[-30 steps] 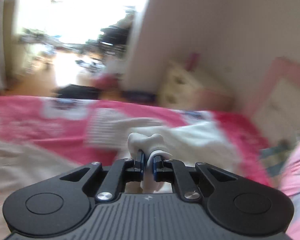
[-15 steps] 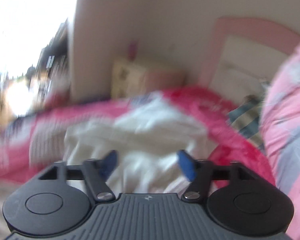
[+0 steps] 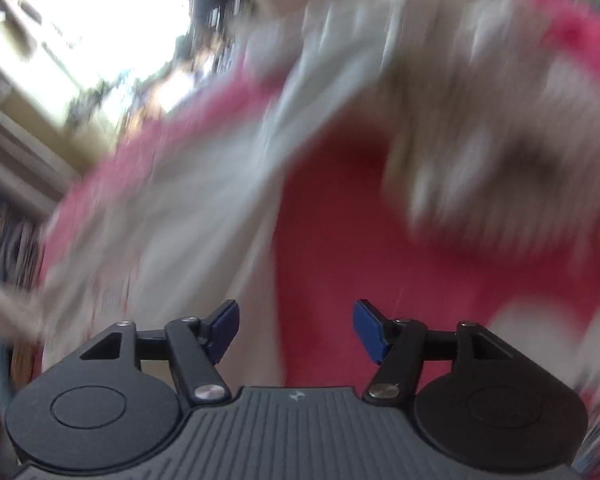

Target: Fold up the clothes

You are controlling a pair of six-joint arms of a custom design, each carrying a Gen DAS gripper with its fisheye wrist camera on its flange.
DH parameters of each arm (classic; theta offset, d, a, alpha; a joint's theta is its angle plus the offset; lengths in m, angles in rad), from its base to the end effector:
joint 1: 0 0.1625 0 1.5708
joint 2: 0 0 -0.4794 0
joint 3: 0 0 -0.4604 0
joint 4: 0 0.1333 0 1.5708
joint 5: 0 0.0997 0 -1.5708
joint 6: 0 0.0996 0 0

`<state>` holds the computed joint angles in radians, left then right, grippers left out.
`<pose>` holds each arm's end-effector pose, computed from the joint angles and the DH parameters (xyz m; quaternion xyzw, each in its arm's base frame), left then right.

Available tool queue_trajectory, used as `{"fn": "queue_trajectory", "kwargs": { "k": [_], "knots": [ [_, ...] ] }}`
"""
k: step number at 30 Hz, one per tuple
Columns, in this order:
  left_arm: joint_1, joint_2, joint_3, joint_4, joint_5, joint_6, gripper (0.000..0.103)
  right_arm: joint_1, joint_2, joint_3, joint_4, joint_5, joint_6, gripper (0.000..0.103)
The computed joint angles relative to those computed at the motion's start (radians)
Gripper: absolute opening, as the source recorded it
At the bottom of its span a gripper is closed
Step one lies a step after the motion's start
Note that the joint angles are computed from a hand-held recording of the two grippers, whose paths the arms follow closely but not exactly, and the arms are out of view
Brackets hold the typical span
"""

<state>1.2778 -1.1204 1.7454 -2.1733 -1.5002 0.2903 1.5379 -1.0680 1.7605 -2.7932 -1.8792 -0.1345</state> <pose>-0.0619 -0.6911 0.2231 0.2877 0.9570 0.0112 0.0353 0.0794 -0.7224 0.2571 0.0083 -0.9545 0.2455 0.1693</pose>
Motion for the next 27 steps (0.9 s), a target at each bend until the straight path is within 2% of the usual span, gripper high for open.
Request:
{"fn": "queue_trajectory", "kwargs": {
  "k": [4, 6, 8, 10, 13, 16, 17, 22, 26, 27],
  "knots": [
    [-0.003, -0.005, 0.012, -0.014, 0.003, 0.008, 0.053, -0.017, 0.007, 0.054, -0.032, 0.021, 0.030, 0.059],
    [-0.003, -0.005, 0.013, -0.017, 0.005, 0.008, 0.053, -0.023, 0.025, 0.051, -0.063, 0.016, 0.022, 0.048],
    [-0.004, -0.005, 0.012, -0.016, 0.007, 0.006, 0.053, -0.025, 0.031, 0.041, -0.065, 0.012, 0.023, 0.023],
    [-0.004, -0.005, 0.011, -0.015, 0.008, 0.004, 0.053, -0.021, 0.023, 0.048, -0.058, 0.029, 0.013, 0.005],
    [-0.005, -0.004, 0.009, -0.012, 0.010, -0.005, 0.053, 0.012, -0.006, 0.085, -0.108, -0.018, -0.019, 0.004],
    [-0.005, -0.002, 0.002, 0.000, 0.011, -0.019, 0.053, 0.038, -0.037, 0.105, -0.116, -0.094, 0.054, 0.004],
    [-0.005, -0.001, 0.000, 0.004, 0.010, -0.021, 0.053, 0.043, -0.042, 0.106, -0.111, -0.120, 0.079, 0.001],
    [-0.002, 0.005, -0.010, 0.017, 0.009, -0.030, 0.053, 0.042, -0.018, 0.087, -0.073, -0.261, 0.135, 0.000],
    [-0.005, 0.002, -0.006, 0.011, 0.016, -0.029, 0.053, 0.026, -0.012, 0.090, -0.134, -0.248, 0.118, 0.001],
    [-0.005, 0.001, -0.004, 0.008, 0.018, -0.028, 0.053, 0.017, -0.021, 0.092, -0.128, -0.219, 0.134, 0.002]
  ]
}}
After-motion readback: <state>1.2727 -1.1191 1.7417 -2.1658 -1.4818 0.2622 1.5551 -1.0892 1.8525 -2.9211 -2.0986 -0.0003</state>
